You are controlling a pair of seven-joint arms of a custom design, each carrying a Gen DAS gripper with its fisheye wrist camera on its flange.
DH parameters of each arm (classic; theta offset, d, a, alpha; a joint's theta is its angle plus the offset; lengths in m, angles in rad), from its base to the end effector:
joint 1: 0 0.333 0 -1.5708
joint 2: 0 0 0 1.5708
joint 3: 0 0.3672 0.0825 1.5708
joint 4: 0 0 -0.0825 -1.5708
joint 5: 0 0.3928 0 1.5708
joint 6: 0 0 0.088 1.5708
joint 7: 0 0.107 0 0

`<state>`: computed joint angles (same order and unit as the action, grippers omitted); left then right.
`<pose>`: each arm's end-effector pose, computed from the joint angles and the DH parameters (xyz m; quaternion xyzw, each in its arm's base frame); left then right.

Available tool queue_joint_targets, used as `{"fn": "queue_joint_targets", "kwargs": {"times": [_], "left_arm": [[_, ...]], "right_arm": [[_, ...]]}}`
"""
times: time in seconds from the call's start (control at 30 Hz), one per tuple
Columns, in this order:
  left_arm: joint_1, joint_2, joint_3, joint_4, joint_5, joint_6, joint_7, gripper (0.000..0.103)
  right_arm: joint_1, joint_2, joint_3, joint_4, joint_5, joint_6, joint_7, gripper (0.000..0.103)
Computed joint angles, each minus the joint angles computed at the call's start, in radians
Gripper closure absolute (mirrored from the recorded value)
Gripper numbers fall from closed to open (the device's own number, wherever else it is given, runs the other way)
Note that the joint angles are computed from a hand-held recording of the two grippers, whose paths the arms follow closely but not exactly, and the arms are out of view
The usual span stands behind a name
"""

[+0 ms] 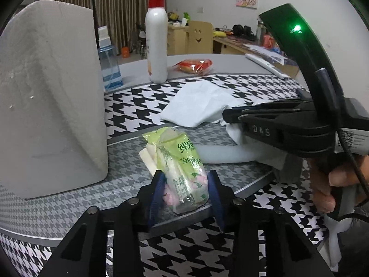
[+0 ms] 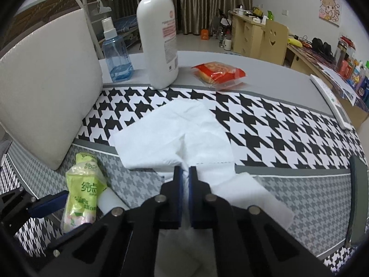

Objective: Organize soft objects
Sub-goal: 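Close the left gripper on the green snack packet while the right gripper pinches the white tissue, then lift the green snack packet with the left gripper while the right gripper carries the tissue over the box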

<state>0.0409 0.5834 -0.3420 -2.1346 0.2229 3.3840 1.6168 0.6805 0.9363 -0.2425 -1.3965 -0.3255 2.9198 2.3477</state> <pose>0.6139 -0.1949 0.2622 -0.4920 0.7952 -0.3159 0.1607 0.7023 0.4183 0.2395 -0.7059 0.6287 -0.2064 0.2526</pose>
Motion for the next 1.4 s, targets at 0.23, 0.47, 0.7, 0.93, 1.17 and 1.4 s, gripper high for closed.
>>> {"fn": "queue_joint_targets", "kwargs": {"times": [0.23,0.47,0.7,0.93,1.17,1.4], "left_arm": [[0.004,0.019,-0.012,0.037,0.003,-0.025,0.016,0.073],[0.011,-0.005,-0.016,-0.002,0.005,0.018,0.014,0.075],[0.034,-0.044,-0.023,-0.063,0.054,0.090,-0.019,0.076],[0.032,-0.087,0.006,-0.111,0.110,0.167,-0.071,0.076],[0.022,-0.132,0.048,-0.161,0.146,0.240,-0.118,0.076],[0.016,-0.169,0.081,-0.190,0.172,0.297,-0.159,0.076]], "right_arm": [[-0.070,-0.011,0.082,-0.002,0.074,0.027,-0.079,0.098],[-0.022,-0.042,0.027,-0.063,0.090,0.085,-0.066,0.098],[0.070,-0.096,-0.074,-0.163,0.092,0.160,-0.023,0.098],[0.173,-0.129,-0.184,-0.227,0.112,0.227,-0.008,0.098],[0.261,-0.144,-0.272,-0.274,0.170,0.278,-0.031,0.098],[0.333,-0.161,-0.336,-0.322,0.252,0.333,-0.098,0.098]]}}
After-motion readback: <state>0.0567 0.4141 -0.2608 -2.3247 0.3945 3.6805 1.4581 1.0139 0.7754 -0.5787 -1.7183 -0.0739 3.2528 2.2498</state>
